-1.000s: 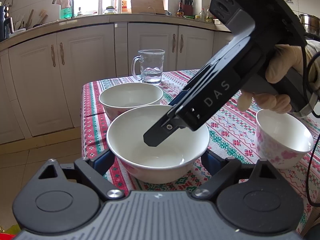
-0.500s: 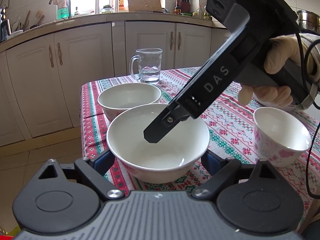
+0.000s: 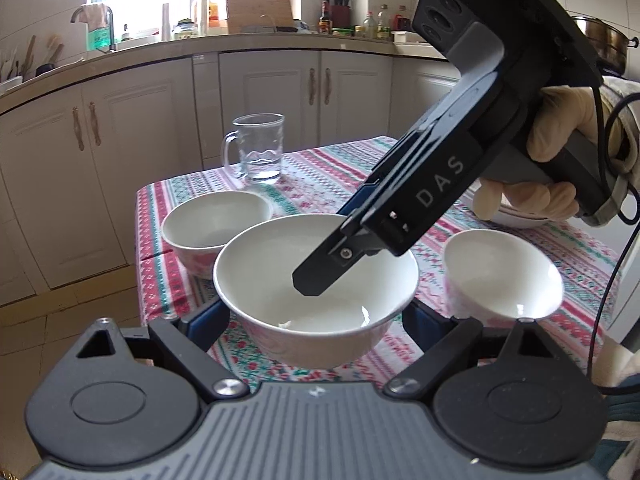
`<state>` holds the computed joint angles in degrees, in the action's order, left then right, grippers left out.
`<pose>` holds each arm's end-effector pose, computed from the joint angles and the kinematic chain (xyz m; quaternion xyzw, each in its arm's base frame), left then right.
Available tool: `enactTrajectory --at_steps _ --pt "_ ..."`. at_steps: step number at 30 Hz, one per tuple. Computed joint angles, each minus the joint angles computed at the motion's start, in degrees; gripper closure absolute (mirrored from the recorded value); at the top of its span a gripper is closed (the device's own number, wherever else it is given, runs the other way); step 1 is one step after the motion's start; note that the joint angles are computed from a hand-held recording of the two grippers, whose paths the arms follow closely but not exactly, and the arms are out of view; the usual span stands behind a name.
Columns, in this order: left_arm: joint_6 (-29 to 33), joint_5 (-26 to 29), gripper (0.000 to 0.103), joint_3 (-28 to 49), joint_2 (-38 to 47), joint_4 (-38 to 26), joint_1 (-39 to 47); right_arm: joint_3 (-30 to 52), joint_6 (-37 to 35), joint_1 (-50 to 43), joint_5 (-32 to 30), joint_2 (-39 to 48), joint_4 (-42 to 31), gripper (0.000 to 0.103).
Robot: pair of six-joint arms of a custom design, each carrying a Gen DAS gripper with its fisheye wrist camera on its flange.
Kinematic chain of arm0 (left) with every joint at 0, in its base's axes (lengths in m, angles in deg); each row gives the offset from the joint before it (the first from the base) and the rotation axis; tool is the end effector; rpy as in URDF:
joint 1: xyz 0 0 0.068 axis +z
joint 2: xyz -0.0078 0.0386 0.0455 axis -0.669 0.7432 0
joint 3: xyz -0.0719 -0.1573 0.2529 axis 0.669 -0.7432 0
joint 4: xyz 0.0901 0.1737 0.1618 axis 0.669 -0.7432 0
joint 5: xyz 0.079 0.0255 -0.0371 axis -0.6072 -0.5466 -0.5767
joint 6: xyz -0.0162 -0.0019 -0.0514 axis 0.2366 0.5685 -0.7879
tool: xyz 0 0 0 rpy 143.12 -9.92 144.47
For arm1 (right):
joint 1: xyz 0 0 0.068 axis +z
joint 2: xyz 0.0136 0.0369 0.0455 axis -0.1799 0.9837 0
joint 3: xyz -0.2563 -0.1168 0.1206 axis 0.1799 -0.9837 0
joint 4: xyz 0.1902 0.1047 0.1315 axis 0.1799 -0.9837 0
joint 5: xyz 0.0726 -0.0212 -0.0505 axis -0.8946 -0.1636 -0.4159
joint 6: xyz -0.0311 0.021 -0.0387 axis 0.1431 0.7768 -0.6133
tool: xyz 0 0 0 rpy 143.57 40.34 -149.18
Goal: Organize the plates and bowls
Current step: 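Lift the white bowl with the right tool and carry it toward the plates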
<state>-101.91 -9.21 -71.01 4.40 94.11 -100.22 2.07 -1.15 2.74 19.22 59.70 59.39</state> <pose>0.1021 -0.1366 0.1787 0.2225 0.8476 -0.1171 0.4674 0.2440 0.0740 0.2122 -0.3565 0.8759 0.2157 0.2433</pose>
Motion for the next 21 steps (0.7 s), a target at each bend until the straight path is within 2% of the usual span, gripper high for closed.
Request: enactTrajectory --at_steps 13,21 --pt "-7.90 -8.80 0.010 6.60 -0.76 -11.80 -14.46 -3.75 -6.75 -7.44 -3.46 -11.95 -9.65 0.036" --pt "-8.57 -11.46 0.010 10.19 3.25 -12.26 -20.34 -5.42 -14.82 -16.91 -6.94 -18.40 -17.77 0.036"
